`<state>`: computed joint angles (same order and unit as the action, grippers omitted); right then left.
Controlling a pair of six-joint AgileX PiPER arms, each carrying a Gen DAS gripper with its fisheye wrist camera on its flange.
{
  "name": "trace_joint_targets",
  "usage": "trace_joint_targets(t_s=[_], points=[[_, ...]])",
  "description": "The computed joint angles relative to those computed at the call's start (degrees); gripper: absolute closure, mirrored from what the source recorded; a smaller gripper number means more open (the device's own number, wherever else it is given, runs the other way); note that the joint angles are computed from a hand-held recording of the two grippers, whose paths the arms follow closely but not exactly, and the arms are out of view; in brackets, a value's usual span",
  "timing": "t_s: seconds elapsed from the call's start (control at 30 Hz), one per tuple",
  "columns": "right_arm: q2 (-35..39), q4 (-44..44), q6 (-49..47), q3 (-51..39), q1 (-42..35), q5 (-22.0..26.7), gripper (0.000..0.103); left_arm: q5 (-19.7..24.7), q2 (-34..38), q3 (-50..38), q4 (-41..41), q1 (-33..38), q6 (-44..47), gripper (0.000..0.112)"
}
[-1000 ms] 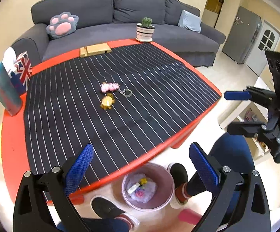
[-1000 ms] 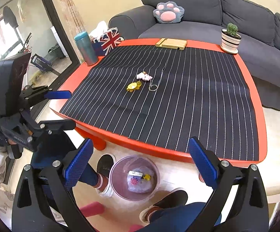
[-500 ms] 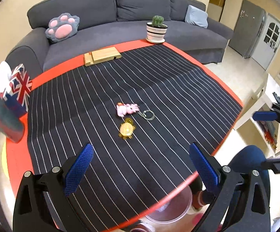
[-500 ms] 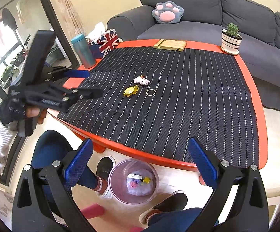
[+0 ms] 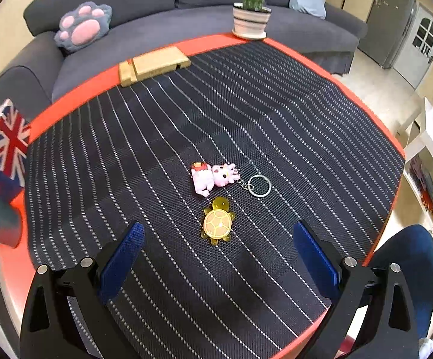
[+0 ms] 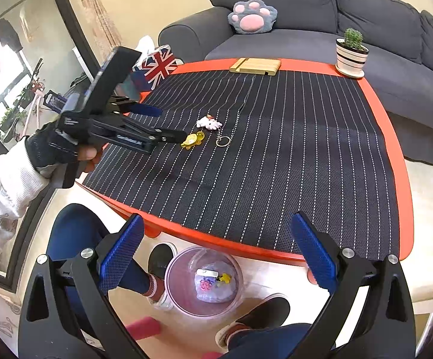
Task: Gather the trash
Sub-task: 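Lower the left gripper onto the yellow turtle toy and close on it, then grasp the pink pig keychain with the right gripper while the left gripper holds the turtle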
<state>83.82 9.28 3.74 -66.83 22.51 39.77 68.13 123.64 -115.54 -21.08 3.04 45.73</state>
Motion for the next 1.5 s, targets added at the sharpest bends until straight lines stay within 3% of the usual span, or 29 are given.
trace_joint_targets(t_s=[0.53,0.57,0.63,0.77,1.0,1.5], points=[[1.18,1.77,-1.95,0.08,-1.85,-0.11,0.006,-1.36,4.67,-2.00,2.22,-1.47,-1.26,0.018],[1.24,1.87,-2.06,0.03,-1.94,-0.09,0.006,-1.67,4.51,-1.62,2.23,-1.51,-1.18,0.020],[1.48,2.08,-2.31,-0.09,-2.05,-0.10,0.006,-2.26,4.17,-0.91,2.63,-1.66,-1.14,0.041],[1.90,2.54,-2.92,-0.40,-2.22,-0.05,0.006,-3.12,3.73,-0.01,2.99,-1.87,-0.81,0.045],[2.28,2.23,-2.52,-0.78,-1.73,-0.02,0.006,-5.56,2.15,2.17,4.02,-2.07,-0.88,0.085],[7.61,2.57,-5.42,-7.16,-2.35,0.51,0.006,-2.53,2.72,-1.12,2.13,0.00,-1.71,0.088]])
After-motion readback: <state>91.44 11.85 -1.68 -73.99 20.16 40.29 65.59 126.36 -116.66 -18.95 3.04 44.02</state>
